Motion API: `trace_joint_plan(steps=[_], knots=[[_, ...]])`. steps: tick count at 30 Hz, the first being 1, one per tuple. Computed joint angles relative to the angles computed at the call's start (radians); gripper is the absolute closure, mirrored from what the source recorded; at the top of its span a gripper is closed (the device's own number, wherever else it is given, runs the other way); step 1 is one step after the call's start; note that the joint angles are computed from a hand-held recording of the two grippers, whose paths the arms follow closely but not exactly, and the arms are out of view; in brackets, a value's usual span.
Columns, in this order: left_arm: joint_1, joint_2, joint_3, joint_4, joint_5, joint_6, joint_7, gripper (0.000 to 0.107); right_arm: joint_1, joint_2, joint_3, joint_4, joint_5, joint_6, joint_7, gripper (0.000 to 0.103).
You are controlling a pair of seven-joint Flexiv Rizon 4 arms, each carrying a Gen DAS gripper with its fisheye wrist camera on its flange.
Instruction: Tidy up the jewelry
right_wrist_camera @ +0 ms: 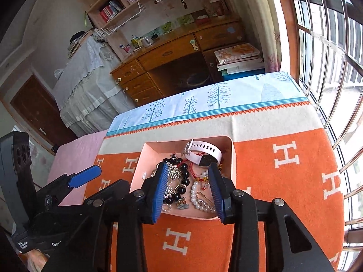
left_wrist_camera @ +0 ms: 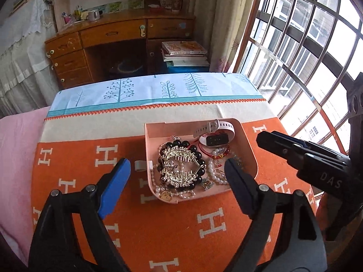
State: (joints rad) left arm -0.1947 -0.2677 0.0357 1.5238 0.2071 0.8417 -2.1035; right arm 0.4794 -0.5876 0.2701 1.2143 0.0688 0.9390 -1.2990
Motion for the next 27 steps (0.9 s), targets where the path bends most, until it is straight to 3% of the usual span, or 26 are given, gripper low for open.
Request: trace_joint_plan(steps=[3, 5, 7, 13, 19, 27], knots=[[-0.009, 0.031, 0.009, 0.032, 0.026, 0.011, -0.031, 0.024, 0.017, 0.033, -0.016, 0.049, -0.030, 0.027, 0.011, 0.064], [-0.016, 0.056, 0.013, 0.052, 0.054, 0.015, -0.063, 0.024, 0.028, 0.060, -0.025, 0.092, -0.054, 0.048, 0.025, 0.056], [-0.020, 0.086, 0.008, 0.077, 0.071, 0.019, -0.090, 0.024, 0.034, 0.089, -0.028, 0.143, -0.073, 0.085, 0.039, 0.040], [-0.031, 0.191, -0.019, 0.134, 0.174, 0.009, -0.193, 0.024, 0.028, 0.179, -0.001, 0.257, -0.088, 0.140, 0.058, 0.035], [-0.038, 0.303, -0.087, 0.166, 0.308, -0.089, -0.302, 0.024, 0.059, 0.304, -0.028, 0.420, -0.181, 0.233, 0.147, 0.015], [-0.035, 0.428, -0.195, 0.238, 0.387, -0.234, -0.439, 0.024, 0.033, 0.461, 0.025, 0.616, -0.177, 0.294, 0.167, 0.013]])
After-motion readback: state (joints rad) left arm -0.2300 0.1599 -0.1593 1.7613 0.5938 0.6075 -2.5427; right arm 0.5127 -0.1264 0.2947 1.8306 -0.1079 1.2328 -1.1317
